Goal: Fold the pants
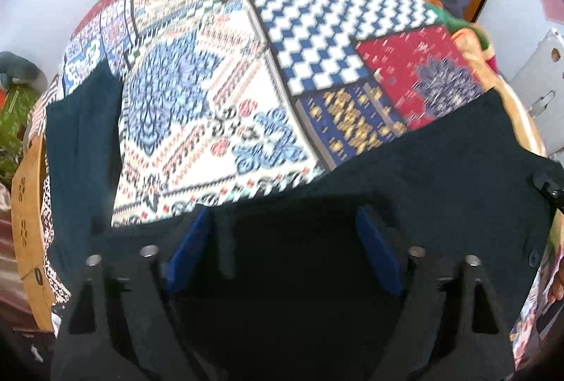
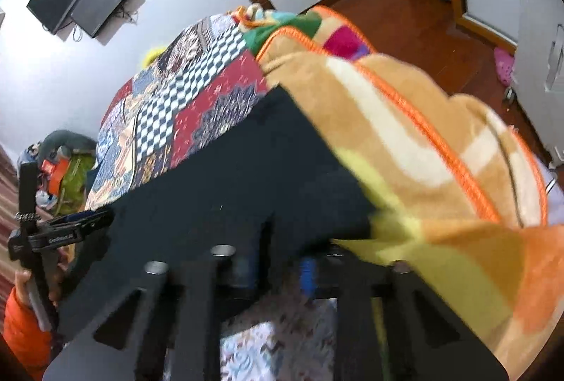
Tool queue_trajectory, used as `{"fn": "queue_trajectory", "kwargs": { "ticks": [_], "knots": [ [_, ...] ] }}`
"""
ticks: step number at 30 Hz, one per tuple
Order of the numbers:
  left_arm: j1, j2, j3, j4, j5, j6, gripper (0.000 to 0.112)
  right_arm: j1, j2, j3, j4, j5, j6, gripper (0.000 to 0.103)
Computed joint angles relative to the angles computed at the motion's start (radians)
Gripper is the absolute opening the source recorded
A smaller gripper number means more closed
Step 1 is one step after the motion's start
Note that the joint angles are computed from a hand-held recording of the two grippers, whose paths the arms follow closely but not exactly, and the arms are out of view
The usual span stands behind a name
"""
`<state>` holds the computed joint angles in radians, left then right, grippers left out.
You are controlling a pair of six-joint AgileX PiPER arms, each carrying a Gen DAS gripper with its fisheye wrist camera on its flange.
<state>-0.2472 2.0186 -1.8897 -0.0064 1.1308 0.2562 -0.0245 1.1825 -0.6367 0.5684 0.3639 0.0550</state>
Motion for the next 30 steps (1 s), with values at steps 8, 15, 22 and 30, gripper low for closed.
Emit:
{"fn": "queue_trajectory", "kwargs": {
  "ticks": [8, 15, 22, 30],
  "knots": [
    [-0.002, -0.212, 0.099, -0.059, -0.094, 0.049, 0.078, 0.034, -0.068, -0.149, -0.216, 0.071, 0.149, 0.007],
    [0.090, -0.426, 0.203, -0.205, -0.096, 0.164, 0.078, 0.222, -0.076, -0.376, -0.537, 0.146, 0.429, 0.007],
    [0.219, -0.581, 0.323, -0.324, -0.124, 0.297, 0.088, 0.479, 0.017, -0.575, -0.834, 0.203, 0.676, 0.007],
    [0.514, -0.646, 0.364, -0.542, -0.027, 0.491, 0.091, 0.680, 0.198, -0.766, -0.926, 0.214, 0.723, 0.007]
  ]
}}
